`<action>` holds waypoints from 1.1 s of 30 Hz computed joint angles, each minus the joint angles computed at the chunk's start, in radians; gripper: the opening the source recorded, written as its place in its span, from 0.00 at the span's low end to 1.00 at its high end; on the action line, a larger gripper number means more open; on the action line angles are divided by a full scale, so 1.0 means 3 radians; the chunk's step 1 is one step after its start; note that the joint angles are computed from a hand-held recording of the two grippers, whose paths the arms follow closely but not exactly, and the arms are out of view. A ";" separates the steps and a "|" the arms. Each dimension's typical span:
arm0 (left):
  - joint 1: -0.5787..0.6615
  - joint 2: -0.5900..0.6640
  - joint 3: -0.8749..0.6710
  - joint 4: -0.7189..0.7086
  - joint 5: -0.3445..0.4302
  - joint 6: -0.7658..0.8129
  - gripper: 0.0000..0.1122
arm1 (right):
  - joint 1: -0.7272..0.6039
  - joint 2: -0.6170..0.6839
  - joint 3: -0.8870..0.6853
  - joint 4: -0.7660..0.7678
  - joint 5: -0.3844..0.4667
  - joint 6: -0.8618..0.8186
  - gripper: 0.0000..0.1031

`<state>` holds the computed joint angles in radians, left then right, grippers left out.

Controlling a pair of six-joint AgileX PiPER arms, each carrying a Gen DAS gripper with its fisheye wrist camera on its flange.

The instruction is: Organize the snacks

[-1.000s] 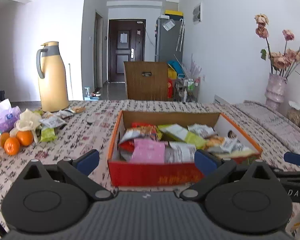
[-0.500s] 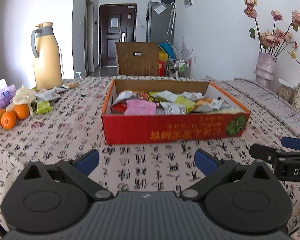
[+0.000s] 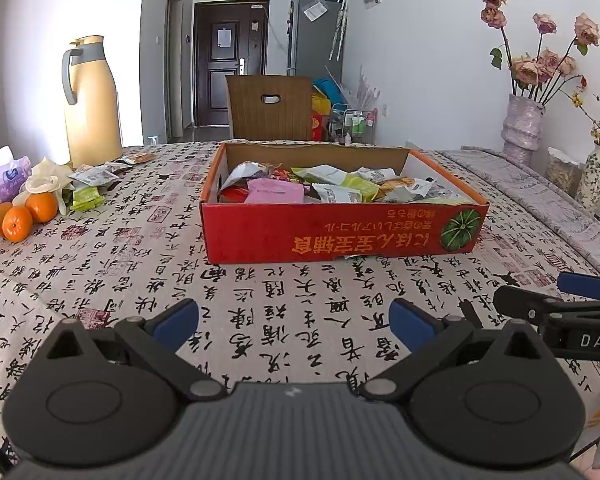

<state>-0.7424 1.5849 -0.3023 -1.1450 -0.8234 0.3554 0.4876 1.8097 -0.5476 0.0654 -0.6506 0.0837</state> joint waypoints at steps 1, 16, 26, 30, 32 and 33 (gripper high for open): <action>-0.0013 -0.0001 0.0003 -0.0011 -0.0005 0.0001 0.92 | 0.0000 0.0000 0.0003 -0.0003 -0.0003 0.0002 1.00; -0.0074 0.0002 0.0017 -0.0045 -0.0030 -0.0016 0.92 | 0.0007 -0.0014 0.0041 0.0000 -0.0012 -0.0004 1.00; -0.0122 -0.0003 0.0027 -0.0097 -0.0048 0.0002 0.92 | 0.0008 -0.0012 0.0041 0.0000 -0.0014 -0.0001 1.00; -0.0120 -0.0006 0.0029 -0.0094 -0.0049 -0.0001 0.92 | 0.0008 -0.0015 0.0046 -0.0006 -0.0015 0.0000 1.00; -0.0113 -0.0005 0.0025 -0.0087 -0.0046 -0.0001 0.92 | 0.0007 -0.0014 0.0041 -0.0004 -0.0011 -0.0002 1.00; -0.0113 -0.0007 0.0027 -0.0084 -0.0045 -0.0004 0.92 | 0.0007 -0.0014 0.0041 -0.0004 -0.0011 -0.0002 1.00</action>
<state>-0.7762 1.5829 -0.2943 -1.1703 -0.8368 0.3543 0.4896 1.8054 -0.5353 0.0642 -0.6539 0.0831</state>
